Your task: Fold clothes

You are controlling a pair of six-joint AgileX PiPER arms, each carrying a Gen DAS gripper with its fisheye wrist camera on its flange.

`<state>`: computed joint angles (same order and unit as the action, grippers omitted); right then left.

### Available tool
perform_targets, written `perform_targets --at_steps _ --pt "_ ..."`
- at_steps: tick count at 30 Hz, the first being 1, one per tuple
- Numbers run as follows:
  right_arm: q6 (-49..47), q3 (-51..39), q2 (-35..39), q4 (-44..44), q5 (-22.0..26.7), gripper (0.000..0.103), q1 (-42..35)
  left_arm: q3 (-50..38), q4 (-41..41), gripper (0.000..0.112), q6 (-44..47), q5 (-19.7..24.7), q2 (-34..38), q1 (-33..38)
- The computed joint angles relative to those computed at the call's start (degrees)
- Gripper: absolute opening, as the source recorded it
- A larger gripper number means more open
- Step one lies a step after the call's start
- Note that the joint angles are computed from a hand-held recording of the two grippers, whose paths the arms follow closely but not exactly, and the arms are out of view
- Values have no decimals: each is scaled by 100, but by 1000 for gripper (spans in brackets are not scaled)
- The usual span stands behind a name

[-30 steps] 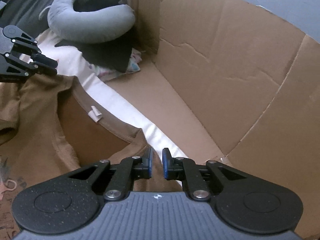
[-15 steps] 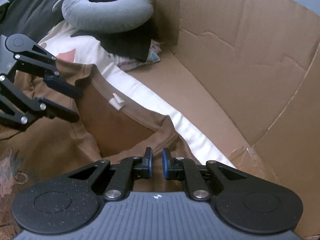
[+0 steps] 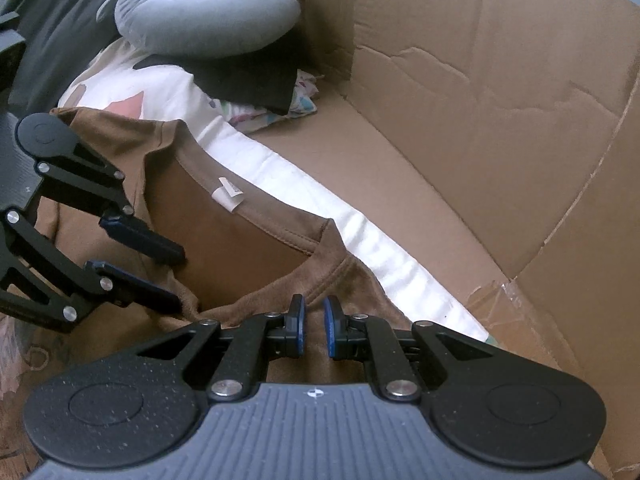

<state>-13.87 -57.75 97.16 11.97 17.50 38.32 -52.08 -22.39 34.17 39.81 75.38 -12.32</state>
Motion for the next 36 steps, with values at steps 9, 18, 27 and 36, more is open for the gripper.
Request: perform_targets --at_steps 9,18,27,36 --pt "1906 -121 41 -1686 117 12 37 221 99 2 -22 -94 -479 128" --pt "2362 -53 -117 -2010 220 14 -56 313 812 12 -1082 -240 -537 10" --pt "1103 425 -1453 -1026 794 27 -700 493 1271 31 -1461 -213 -1086 296" --pt "-114 1051 -3048 -334 1961 27 -1897 670 1088 38 -1412 -201 -1162 342"
